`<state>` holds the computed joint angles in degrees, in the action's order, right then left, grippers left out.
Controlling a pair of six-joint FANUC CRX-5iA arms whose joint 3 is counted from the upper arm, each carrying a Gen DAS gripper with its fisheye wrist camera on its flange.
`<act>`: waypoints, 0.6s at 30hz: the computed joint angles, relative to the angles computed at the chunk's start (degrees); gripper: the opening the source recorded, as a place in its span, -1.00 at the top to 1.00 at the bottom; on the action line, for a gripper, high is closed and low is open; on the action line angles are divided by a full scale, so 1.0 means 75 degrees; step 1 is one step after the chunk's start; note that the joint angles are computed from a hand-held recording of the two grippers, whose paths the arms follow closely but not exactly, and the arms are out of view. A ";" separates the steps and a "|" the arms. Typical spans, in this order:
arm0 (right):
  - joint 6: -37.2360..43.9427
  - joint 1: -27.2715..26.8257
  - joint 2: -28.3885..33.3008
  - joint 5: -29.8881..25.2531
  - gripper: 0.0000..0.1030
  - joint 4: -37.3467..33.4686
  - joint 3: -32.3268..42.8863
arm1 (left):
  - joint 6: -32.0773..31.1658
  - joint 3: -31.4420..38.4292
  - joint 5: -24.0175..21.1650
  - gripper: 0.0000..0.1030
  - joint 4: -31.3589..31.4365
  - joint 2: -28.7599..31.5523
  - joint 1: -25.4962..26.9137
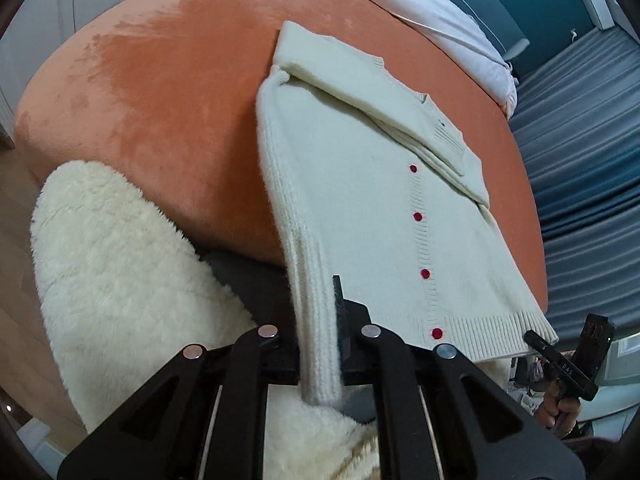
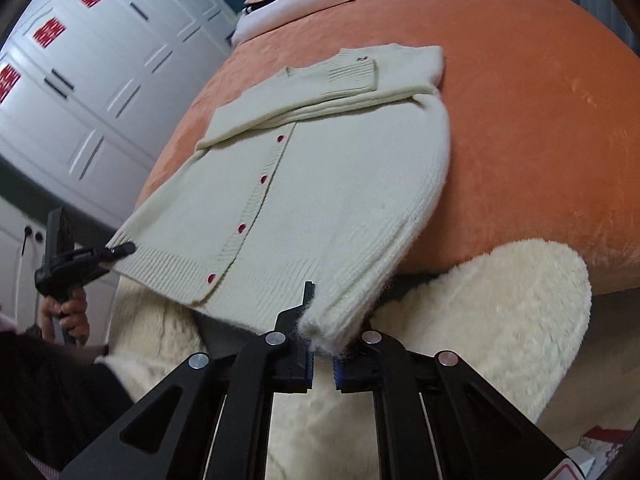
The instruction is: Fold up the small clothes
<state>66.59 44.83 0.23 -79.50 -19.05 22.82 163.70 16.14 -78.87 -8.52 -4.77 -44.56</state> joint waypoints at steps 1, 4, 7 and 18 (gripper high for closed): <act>0.0141 -0.0070 -0.0073 -0.0081 0.86 -0.0206 0.0100 | 0.0048 0.0221 -0.0104 0.83 -0.0067 -0.0015 -0.0054; 0.0421 -0.0253 -0.0014 0.0293 0.86 -0.0240 0.0624 | -0.0236 0.1060 -0.0271 0.83 -0.0587 0.0076 0.0165; 0.0524 -0.0786 0.0328 0.1594 0.86 -0.0585 0.1057 | -0.1225 0.1663 0.0225 0.82 -0.1050 0.0342 0.0856; -0.2173 -0.1070 0.4045 0.3007 0.71 0.0467 0.3249 | -0.1603 0.2914 0.0055 0.59 -0.0421 0.3241 0.2903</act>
